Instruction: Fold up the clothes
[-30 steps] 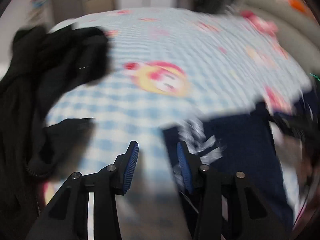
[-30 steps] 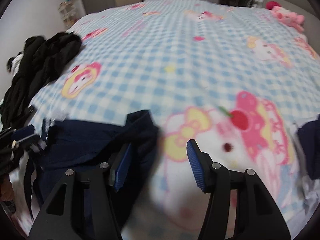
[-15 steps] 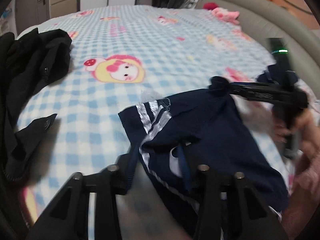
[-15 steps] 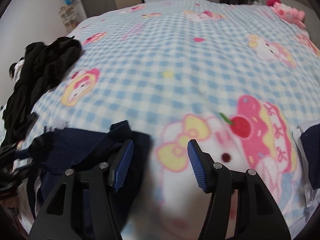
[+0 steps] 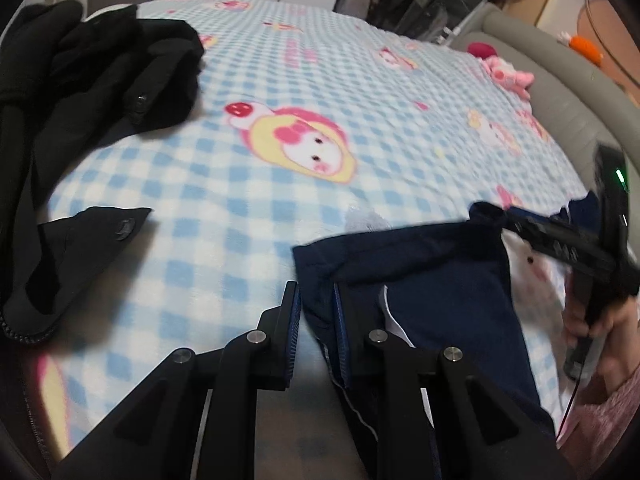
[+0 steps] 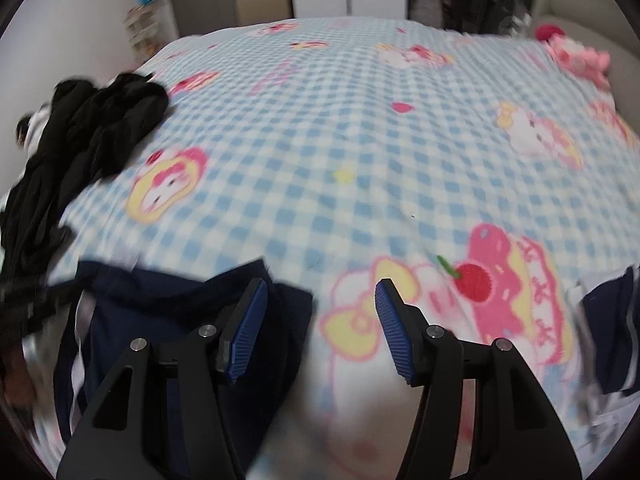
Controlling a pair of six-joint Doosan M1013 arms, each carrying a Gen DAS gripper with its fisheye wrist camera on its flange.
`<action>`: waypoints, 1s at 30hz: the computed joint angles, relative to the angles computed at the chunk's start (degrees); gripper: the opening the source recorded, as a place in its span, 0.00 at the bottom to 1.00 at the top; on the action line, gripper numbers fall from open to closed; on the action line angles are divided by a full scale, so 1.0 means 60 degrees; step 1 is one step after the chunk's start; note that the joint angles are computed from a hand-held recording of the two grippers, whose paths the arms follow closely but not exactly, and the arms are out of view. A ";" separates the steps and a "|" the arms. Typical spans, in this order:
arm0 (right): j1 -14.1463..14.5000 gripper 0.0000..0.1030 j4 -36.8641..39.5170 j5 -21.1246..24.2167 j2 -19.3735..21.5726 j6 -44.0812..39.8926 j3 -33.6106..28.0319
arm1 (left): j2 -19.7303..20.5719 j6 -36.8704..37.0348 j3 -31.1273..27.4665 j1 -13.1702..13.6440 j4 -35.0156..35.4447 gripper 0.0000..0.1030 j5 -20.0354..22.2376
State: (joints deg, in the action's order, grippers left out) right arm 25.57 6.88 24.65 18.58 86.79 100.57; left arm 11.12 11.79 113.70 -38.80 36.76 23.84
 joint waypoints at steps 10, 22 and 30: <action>0.0115 0.55 0.1474 0.0720 0.0020 -0.2210 0.0074 | 0.0126 0.0362 -0.0100 -0.0021 -0.0358 0.18 0.0149; 0.0243 0.55 -0.1136 0.1507 0.0569 -0.0294 -0.0590 | 0.0308 0.1044 -0.0262 0.0005 -0.0785 0.18 0.0374; -0.0085 0.48 -0.3237 0.1007 0.0194 0.1998 -0.0025 | 0.0291 0.0707 -0.0201 0.0054 -0.0592 0.19 0.0178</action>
